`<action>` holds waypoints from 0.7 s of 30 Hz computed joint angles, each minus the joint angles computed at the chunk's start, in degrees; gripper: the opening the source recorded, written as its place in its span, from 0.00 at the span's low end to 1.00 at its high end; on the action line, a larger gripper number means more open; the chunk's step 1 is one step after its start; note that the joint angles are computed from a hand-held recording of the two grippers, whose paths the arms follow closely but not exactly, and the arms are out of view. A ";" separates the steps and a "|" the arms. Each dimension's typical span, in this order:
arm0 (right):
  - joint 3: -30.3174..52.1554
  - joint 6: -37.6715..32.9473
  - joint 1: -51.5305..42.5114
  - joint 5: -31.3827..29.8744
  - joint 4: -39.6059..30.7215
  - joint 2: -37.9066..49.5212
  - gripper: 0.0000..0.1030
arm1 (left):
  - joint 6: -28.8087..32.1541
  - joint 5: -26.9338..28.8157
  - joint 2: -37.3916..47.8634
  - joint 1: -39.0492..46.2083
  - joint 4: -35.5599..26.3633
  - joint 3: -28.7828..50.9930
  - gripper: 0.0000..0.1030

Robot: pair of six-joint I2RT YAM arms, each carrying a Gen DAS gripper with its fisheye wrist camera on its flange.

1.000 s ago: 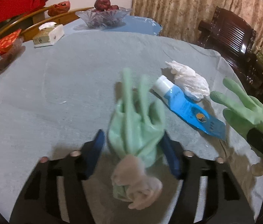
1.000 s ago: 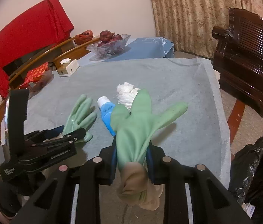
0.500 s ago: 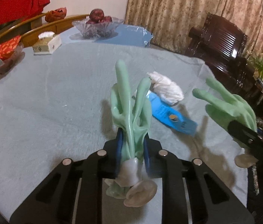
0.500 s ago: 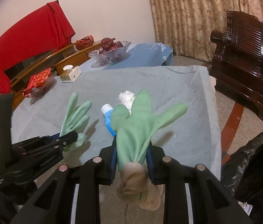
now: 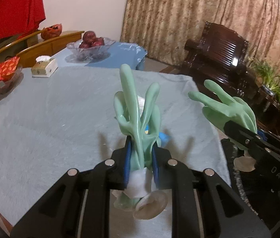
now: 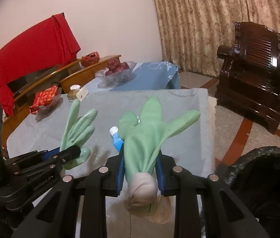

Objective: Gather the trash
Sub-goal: 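Carry both green gloves over the wastebasket and open both tools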

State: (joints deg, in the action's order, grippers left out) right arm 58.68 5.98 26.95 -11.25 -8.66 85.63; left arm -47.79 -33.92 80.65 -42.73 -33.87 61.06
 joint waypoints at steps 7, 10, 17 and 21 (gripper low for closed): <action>-2.30 -0.92 -3.56 -0.67 -2.33 -6.63 0.26 | -0.61 -2.27 2.62 -5.03 -2.29 5.84 0.17; -3.54 -1.49 -6.05 -1.44 -3.58 -9.63 0.26 | -0.16 -2.60 4.58 -7.27 -2.36 8.69 0.17; -7.31 -3.59 -15.37 -4.32 -6.96 -16.95 0.26 | 1.66 -2.26 9.90 -10.81 -0.87 14.72 0.17; -9.11 -5.78 -21.73 -6.56 -8.60 -19.98 0.26 | 3.39 -1.97 13.93 -13.15 0.09 19.34 0.17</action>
State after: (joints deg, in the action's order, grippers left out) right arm 49.58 0.20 5.23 -17.82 -17.26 65.65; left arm -44.40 -35.89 94.58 -55.89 -33.78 80.40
